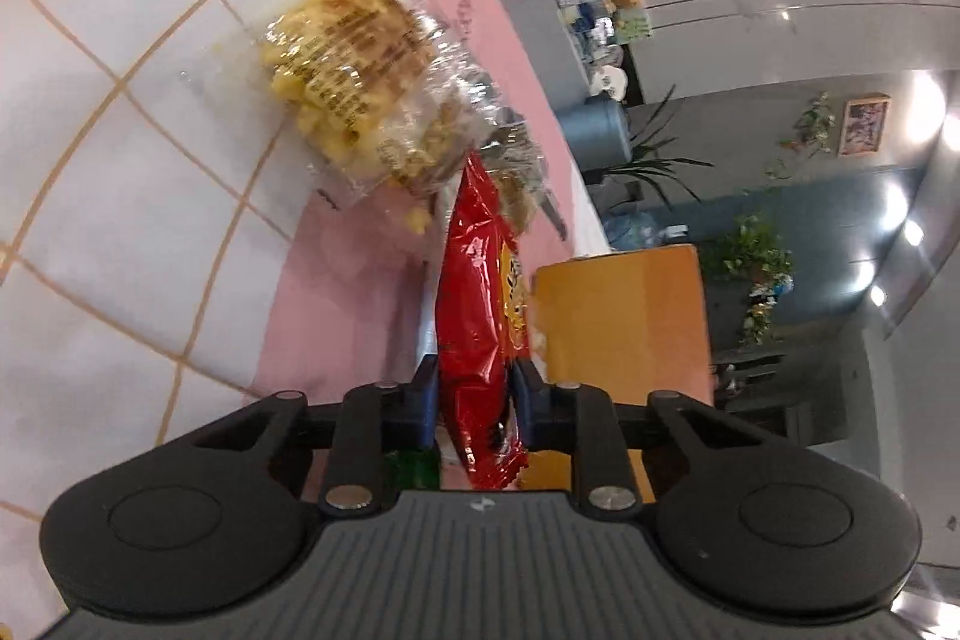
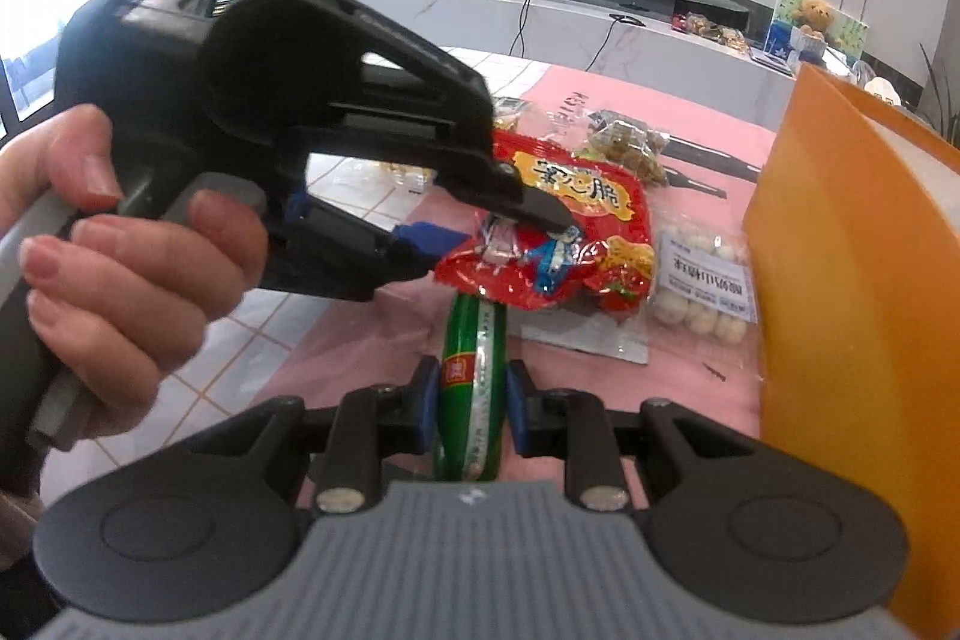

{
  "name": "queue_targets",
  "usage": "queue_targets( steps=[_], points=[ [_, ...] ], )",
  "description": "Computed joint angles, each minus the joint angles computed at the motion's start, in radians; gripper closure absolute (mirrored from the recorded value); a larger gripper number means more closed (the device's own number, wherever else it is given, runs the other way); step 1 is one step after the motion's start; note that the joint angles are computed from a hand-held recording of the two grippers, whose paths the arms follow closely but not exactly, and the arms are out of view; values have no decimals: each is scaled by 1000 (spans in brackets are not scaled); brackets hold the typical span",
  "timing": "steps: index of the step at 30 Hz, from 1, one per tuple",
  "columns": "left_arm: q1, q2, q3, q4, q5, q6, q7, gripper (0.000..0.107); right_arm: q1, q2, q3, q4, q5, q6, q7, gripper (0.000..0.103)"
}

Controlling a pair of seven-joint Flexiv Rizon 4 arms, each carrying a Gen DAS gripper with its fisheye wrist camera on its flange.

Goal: Organize snacks
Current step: 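Carry both snacks over the orange box and open both grippers to drop them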

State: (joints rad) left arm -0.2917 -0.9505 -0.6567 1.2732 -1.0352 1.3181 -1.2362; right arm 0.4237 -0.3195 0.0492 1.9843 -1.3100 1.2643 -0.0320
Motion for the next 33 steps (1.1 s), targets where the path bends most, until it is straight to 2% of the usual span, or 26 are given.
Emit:
queue_targets(
  steps=[5,7,9,11,16,18,20,26,31,33],
  points=[
    [20,41,-34,49,-18,65,46,81,7,2,8,-3,32,-24,-27,82],
    [17,72,-14,80,-12,92,27,81,11,5,13,-2,56,-36,-49,82],
    [-20,124,78,119,43,112,-66,81,15,8,16,0,72,-44,-65,82],
    [-79,176,211,154,140,112,-184,81,18,14,15,6,80,-50,-66,82],
    [-159,255,382,217,287,120,-371,81,15,34,16,15,86,-60,-27,82],
    [-206,266,470,207,360,102,-453,81,13,43,14,19,70,-62,-1,83],
    [-228,268,516,190,416,90,-503,81,10,55,14,25,38,-60,28,83],
    [-155,310,415,248,465,152,-506,81,-12,93,25,31,-76,-60,132,83],
    [-19,337,195,306,482,271,-447,81,-50,161,46,43,-205,-74,271,83],
    [1,337,152,297,509,292,-442,81,-70,203,61,57,-232,-102,296,83]
  ],
)
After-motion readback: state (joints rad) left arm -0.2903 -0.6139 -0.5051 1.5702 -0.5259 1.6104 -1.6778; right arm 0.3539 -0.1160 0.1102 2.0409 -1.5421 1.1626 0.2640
